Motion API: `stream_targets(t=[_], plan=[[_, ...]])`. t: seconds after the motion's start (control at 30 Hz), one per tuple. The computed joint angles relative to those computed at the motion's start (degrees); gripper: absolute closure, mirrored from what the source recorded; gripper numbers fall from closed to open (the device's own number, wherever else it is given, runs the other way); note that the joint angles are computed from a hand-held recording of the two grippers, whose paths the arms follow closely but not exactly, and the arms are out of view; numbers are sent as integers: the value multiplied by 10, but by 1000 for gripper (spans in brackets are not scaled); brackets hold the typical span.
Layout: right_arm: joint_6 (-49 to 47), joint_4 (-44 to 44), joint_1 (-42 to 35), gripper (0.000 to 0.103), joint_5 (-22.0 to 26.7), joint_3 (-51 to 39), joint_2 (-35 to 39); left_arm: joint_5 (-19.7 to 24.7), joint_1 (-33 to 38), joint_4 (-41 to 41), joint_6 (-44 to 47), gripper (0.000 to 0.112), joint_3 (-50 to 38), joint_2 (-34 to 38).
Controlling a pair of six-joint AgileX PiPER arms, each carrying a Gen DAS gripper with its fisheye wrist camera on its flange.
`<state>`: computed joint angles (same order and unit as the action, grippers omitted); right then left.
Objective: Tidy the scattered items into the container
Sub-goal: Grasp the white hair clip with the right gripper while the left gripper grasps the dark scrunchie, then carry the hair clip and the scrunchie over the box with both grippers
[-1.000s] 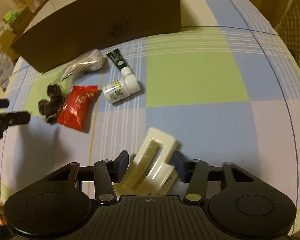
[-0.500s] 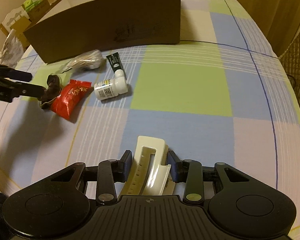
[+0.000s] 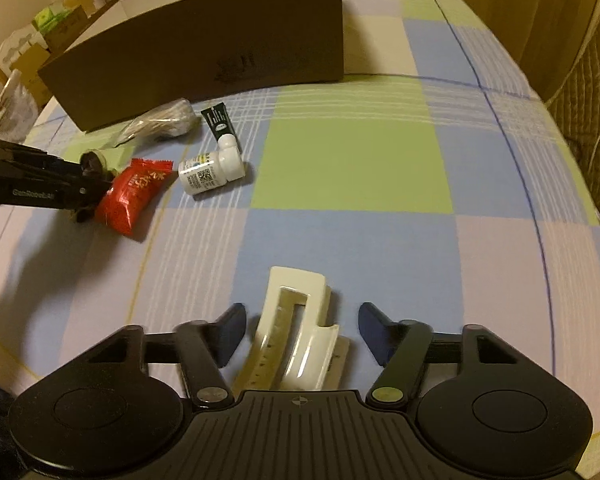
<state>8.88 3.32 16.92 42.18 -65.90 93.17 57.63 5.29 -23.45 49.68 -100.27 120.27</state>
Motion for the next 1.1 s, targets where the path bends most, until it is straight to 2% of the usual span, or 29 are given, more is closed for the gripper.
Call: stream_targets(t=[0.07,0.1,0.2,0.3,0.53,0.7,0.83,0.97,1.1], plan=[[-9,2,2,36,1,4,0,12,7,-6,7,91,2,-3],[-7,-9,7,44,-2,7,-1,15,10,-6,8,92,7,-7],[-26,-15,11,59,0,6,0,-1,16,-2,19,96,46,-34],[-60,8,3,62,-1,6,-4,-16,20,3,24,97,86,-62],[-132,52,-11,63,-16,1,-19,-27,26,17,5,98,126,-105],[-208,130,-37,63,-23,-16,-32,-42,29,14,-16,98,146,-135],[-262,174,-52,63,1,-47,-21,-43,28,6,-27,98,157,-156],[-293,178,-55,63,40,-79,0,-54,19,17,-50,98,174,-176],[-327,182,-59,63,52,-89,8,-66,12,26,-69,98,198,-196]])
